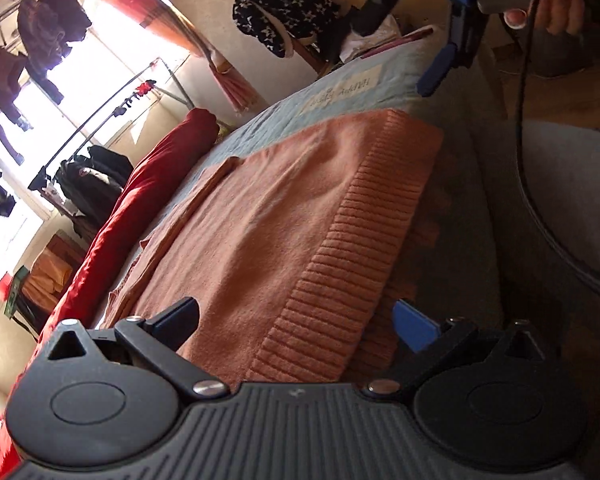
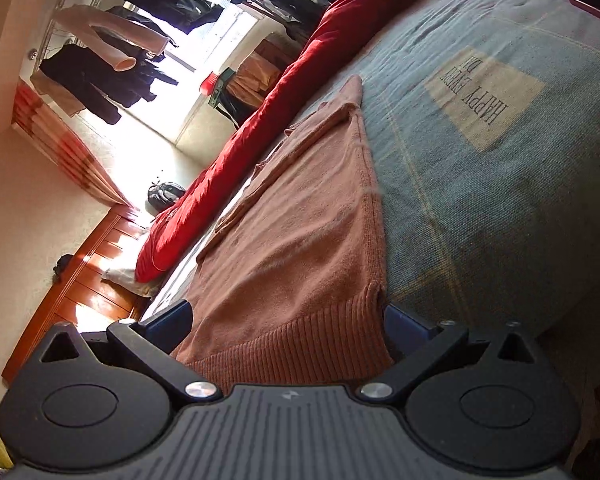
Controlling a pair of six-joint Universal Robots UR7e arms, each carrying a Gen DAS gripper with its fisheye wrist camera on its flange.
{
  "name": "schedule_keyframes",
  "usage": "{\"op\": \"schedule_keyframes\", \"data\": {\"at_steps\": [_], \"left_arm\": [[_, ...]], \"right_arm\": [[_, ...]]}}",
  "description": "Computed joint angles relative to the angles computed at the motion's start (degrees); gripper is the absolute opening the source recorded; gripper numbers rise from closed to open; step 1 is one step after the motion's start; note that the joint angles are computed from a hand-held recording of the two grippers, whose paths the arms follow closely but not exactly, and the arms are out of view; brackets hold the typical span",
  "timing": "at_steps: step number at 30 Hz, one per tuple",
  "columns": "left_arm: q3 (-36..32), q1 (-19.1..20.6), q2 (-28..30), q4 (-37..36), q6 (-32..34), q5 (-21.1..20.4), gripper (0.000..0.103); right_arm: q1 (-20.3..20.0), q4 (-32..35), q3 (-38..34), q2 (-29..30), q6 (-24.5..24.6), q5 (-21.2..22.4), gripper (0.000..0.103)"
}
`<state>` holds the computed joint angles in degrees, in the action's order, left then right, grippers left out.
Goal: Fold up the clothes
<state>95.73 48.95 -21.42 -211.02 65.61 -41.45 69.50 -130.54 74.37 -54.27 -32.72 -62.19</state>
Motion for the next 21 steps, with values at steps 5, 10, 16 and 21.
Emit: {"op": "schedule_keyframes", "data": {"at_steps": [5,10,16,21], "left_arm": [[-2.6,0.8,3.1,-0.8,8.2,-1.3,0.102],[-4.9,1.3,4.8,-1.7,14.1,-1.8,0.102],[-4.3,1.1,2.9,1.2,10.8,-3.3,0.102],[-0.1,2.0,-3.7,13.5,-4.2,-10.5,0.102]], "right_arm": [[-0.3,1.0,1.3,-0.8,-0.2,0.5,0.103],[1.1,4.3,0.3,-1.5,-6.2,-2.2,0.103],[5.1,-3.7,4.0,-4.2,-25.0,-14.0,0.103],[8.0,-11.3,10.2,-5.8,-41.4,-23.2,0.101]]}}
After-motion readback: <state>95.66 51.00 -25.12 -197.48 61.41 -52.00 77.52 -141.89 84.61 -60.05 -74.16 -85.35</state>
